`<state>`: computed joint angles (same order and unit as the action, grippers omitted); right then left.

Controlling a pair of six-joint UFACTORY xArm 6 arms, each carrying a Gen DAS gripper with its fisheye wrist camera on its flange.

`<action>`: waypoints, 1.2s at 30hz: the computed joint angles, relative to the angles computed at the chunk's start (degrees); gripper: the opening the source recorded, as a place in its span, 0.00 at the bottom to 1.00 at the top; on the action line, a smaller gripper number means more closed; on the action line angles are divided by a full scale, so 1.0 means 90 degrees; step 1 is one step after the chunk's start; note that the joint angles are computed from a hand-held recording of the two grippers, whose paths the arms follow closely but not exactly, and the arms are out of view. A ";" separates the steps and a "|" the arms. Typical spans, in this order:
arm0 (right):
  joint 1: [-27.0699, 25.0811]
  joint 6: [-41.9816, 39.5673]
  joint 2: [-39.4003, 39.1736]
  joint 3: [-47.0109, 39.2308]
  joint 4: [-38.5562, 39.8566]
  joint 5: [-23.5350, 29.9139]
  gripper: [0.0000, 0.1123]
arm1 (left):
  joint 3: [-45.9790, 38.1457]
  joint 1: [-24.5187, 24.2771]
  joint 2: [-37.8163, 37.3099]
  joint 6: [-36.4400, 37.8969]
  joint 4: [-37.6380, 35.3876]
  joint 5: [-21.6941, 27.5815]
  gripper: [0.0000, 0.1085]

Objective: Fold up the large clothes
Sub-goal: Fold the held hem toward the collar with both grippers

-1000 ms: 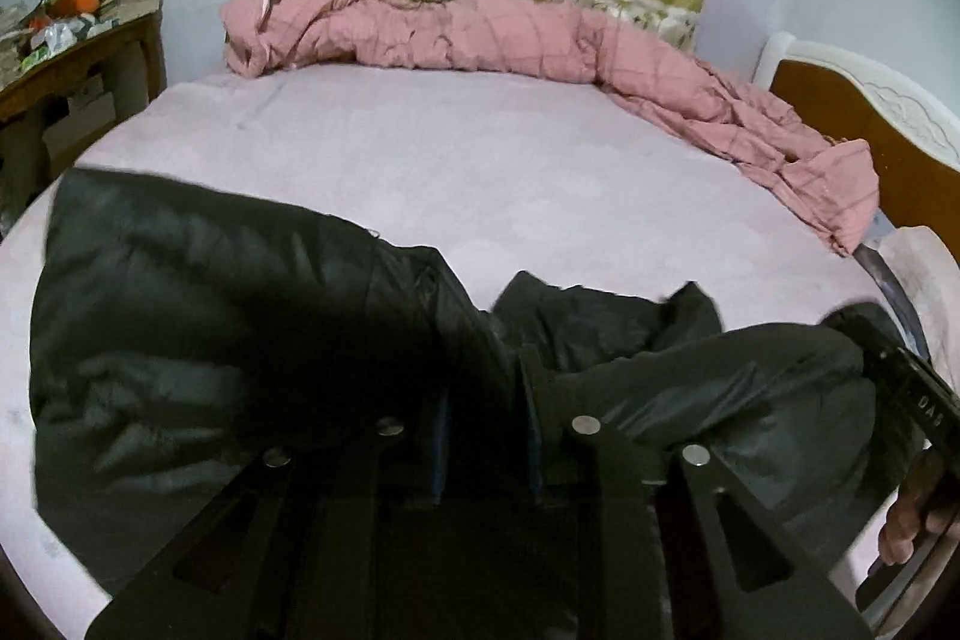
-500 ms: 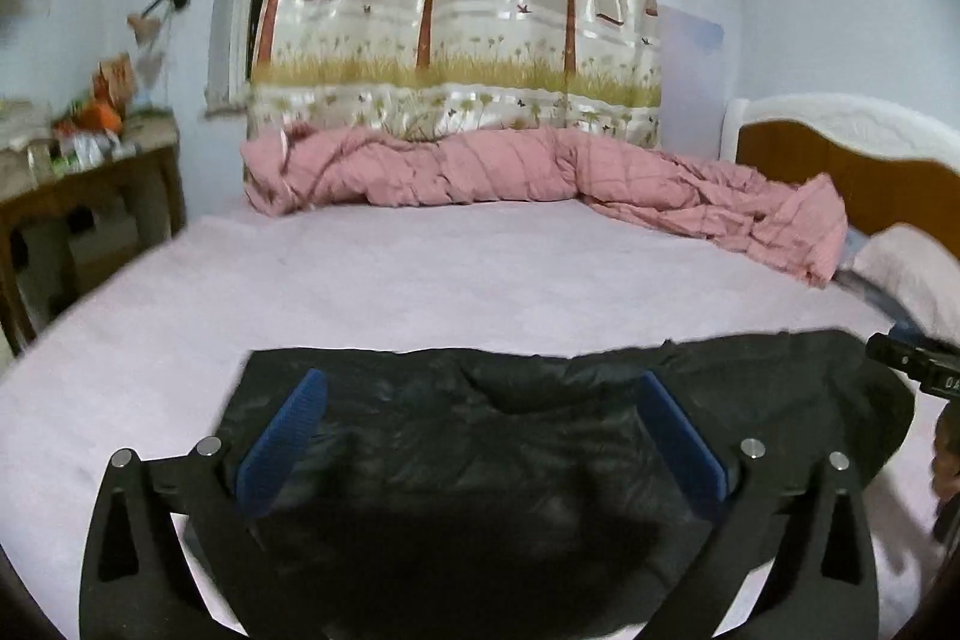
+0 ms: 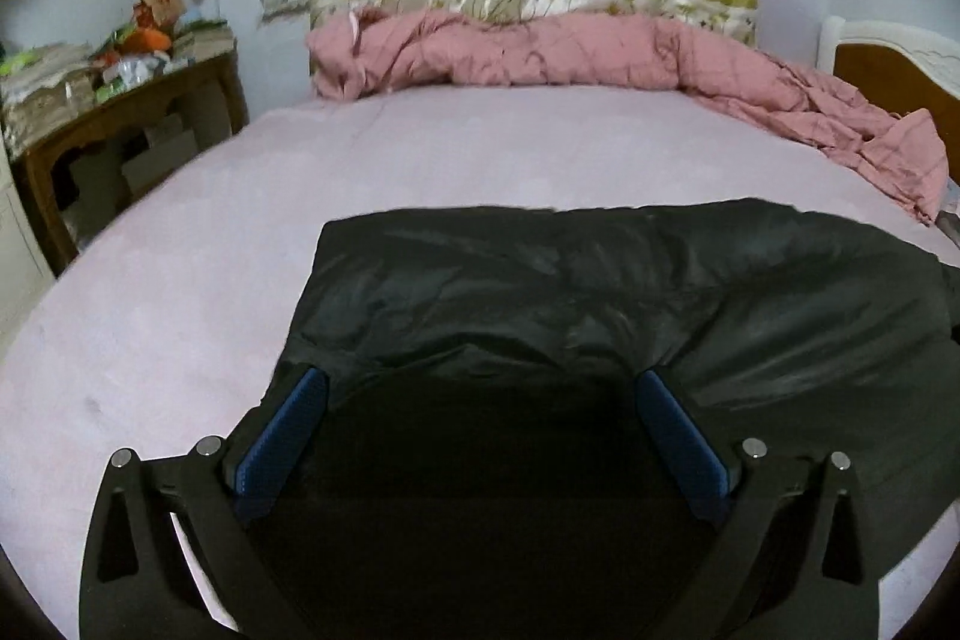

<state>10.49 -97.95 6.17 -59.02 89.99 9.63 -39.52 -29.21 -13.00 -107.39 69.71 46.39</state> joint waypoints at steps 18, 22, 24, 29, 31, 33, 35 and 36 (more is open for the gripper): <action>-0.0034 0.0709 0.0184 -0.0065 -0.0568 -0.0045 0.92 | 0.0154 -0.0660 -0.0287 -0.0690 0.0479 0.0931 0.94; -0.0224 0.0832 -0.0489 0.0424 -0.0718 0.0375 0.92 | 0.0123 -0.1596 -0.0671 -0.0882 0.0965 0.1629 0.90; -0.0375 0.0775 -0.0976 0.0724 -0.0636 0.0730 0.92 | -0.0095 -0.2083 -0.0670 -0.0772 0.1131 0.1895 0.79; -0.0904 0.1295 -0.2192 0.1310 -0.1451 0.2420 0.56 | -0.0601 -0.2246 -0.0490 -0.0539 0.1388 0.0789 0.40; -0.1083 0.1625 -0.2398 0.1314 -0.1847 0.3106 0.39 | -0.0789 -0.1953 -0.0283 -0.0649 0.1407 -0.0182 0.31; -0.1179 0.1924 -0.2480 0.1265 -0.2129 0.3660 0.33 | -0.1009 -0.1741 0.0013 -0.0685 0.1288 -0.0758 0.21; -0.1082 0.2255 -0.2470 0.1225 -0.2394 0.3769 0.22 | -0.1220 -0.1549 0.0357 -0.0631 0.1111 -0.1291 0.16; -0.0987 0.2415 -0.2446 0.1222 -0.2529 0.3698 0.19 | -0.1331 -0.1437 0.0536 -0.0586 0.1003 -0.1570 0.15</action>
